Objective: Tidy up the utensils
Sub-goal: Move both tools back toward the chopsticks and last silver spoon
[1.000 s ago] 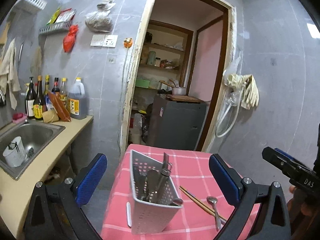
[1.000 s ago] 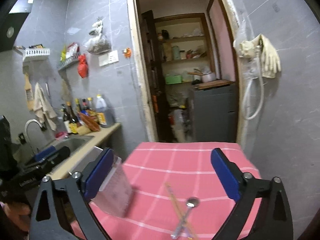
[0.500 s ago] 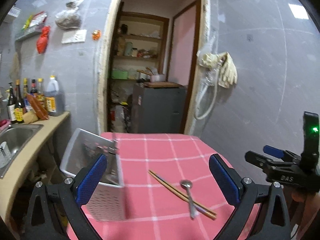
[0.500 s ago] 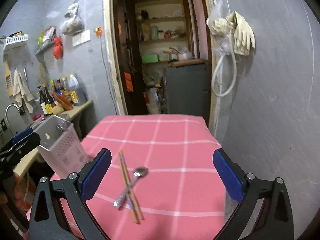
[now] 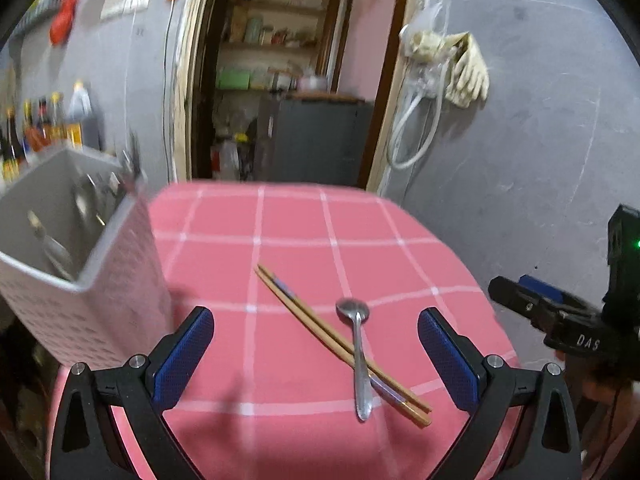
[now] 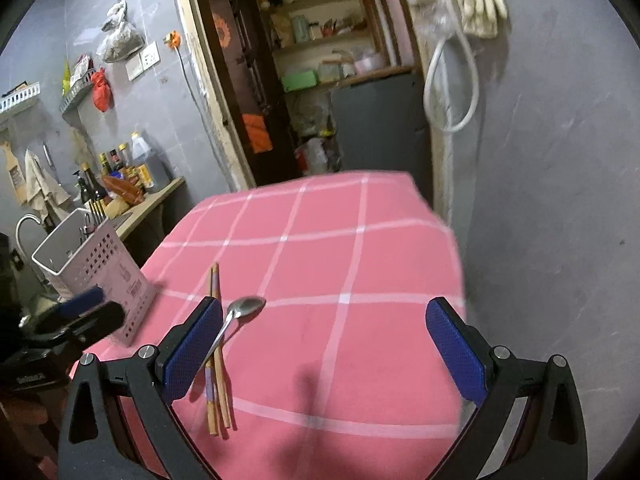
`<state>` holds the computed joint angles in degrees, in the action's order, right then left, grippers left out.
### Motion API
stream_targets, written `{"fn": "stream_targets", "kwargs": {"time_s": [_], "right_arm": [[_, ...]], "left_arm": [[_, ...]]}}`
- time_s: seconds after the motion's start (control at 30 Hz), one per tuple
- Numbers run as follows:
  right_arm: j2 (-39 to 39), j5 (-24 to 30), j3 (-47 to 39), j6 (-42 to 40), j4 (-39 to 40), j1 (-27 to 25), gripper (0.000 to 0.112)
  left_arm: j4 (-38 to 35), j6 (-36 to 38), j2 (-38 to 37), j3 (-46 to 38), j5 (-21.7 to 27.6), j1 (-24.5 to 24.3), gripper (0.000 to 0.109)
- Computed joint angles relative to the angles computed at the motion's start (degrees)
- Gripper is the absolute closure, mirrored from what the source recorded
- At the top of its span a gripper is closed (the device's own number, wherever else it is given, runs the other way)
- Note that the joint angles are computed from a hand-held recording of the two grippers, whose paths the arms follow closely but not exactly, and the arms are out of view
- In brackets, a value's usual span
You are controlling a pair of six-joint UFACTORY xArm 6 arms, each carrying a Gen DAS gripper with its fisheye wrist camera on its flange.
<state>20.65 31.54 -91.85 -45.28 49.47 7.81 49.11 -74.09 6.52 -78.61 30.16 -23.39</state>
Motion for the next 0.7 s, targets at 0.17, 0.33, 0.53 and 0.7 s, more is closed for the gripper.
{"fn": "stream_targets", "kwargs": {"time_s": [0.17, 0.33, 0.53, 0.7], "right_arm": [[5.3, 5.3, -5.4, 2.2, -2.6, 0.3, 0.037], [7.9, 7.7, -7.6, 2.6, -3.8, 1.3, 0.050], [10.6, 10.8, -11.1, 3.8, -4.5, 1.9, 0.068], [14.3, 15.3, -16.8, 3.5, -6.2, 2.0, 0.072]], "left_arm": [[-10.3, 4.6, 4.6, -2.8, -1.4, 1.6, 0.006], [-17.2, 8.2, 8.8, -6.5, -1.4, 2.9, 0.015], [-27.8, 15.6, 14.1, -11.2, -1.1, 4.6, 0.040], [-33.1, 18.9, 16.5, -13.1, -1.4, 5.7, 0.057]]}}
